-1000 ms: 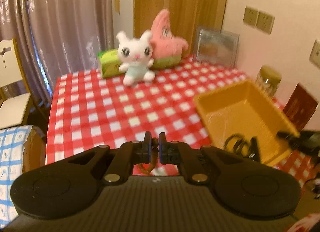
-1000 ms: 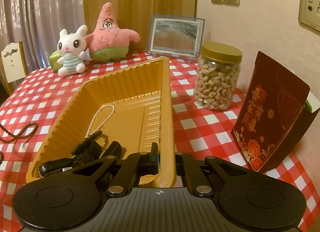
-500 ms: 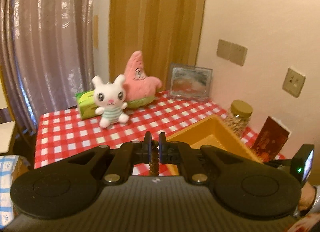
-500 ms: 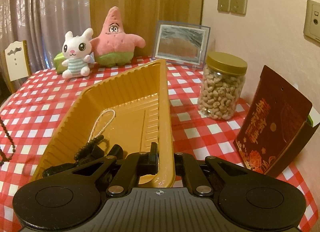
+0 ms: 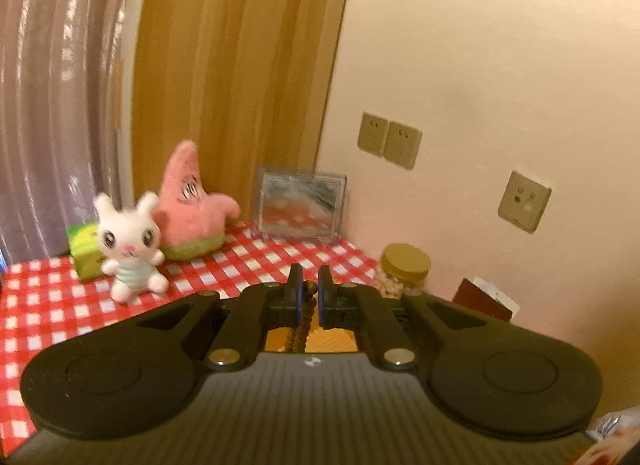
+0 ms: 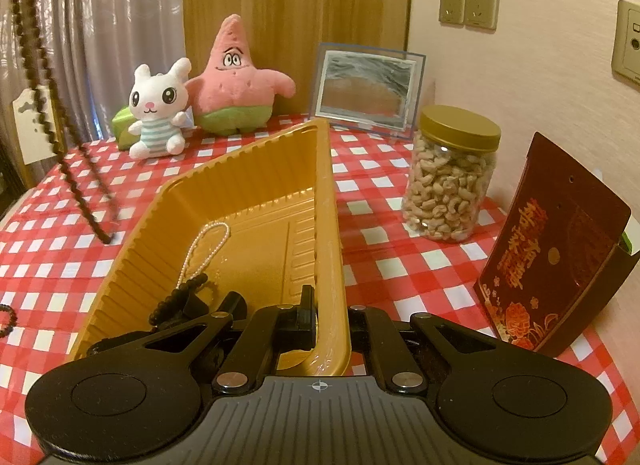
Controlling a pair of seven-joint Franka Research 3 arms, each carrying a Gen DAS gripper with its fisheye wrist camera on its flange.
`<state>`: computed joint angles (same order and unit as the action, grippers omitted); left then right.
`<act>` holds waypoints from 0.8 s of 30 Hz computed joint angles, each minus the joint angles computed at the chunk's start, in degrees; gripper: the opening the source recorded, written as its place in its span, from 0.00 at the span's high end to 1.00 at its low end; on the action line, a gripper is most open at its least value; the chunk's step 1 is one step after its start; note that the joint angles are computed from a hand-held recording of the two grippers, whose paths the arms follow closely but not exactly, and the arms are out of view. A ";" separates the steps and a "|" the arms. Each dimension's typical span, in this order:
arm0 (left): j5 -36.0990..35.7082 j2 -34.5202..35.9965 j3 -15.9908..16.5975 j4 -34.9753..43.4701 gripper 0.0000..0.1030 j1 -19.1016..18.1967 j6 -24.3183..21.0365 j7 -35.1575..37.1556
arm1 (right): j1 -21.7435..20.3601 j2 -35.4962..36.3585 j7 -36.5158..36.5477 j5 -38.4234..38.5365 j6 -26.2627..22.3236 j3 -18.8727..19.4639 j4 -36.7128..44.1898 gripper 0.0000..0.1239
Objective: Organize jewelry
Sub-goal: 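Lift the bead strand over the tray and open the left gripper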
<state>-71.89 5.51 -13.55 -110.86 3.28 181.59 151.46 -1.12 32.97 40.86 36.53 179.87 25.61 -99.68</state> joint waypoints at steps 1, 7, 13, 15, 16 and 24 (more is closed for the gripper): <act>4.01 0.85 0.80 -0.13 0.94 -0.67 -0.69 -4.08 | -0.05 -0.03 0.01 0.00 -0.03 0.07 -0.05 0.96; 23.85 4.52 3.72 -2.00 0.94 -2.48 -4.68 -25.92 | -0.05 -0.13 0.26 0.14 -0.36 -0.06 -0.14 0.96; 31.74 7.66 2.55 -1.76 0.94 -1.42 -6.73 -34.35 | 0.29 -0.04 0.44 0.31 -0.57 -0.45 0.08 0.96; 32.03 8.52 0.53 -1.03 0.94 0.12 -6.87 -34.71 | 0.36 -0.05 0.43 0.34 -0.61 -0.55 0.10 0.96; 31.67 8.74 -0.91 -0.83 0.94 1.27 -6.80 -34.19 | 0.42 -0.08 0.47 0.35 -0.66 -0.63 0.10 0.96; 33.84 9.66 -7.33 -0.15 0.80 7.11 -5.03 -36.54 | 0.32 -0.08 0.24 0.82 -0.91 -0.66 -0.05 0.96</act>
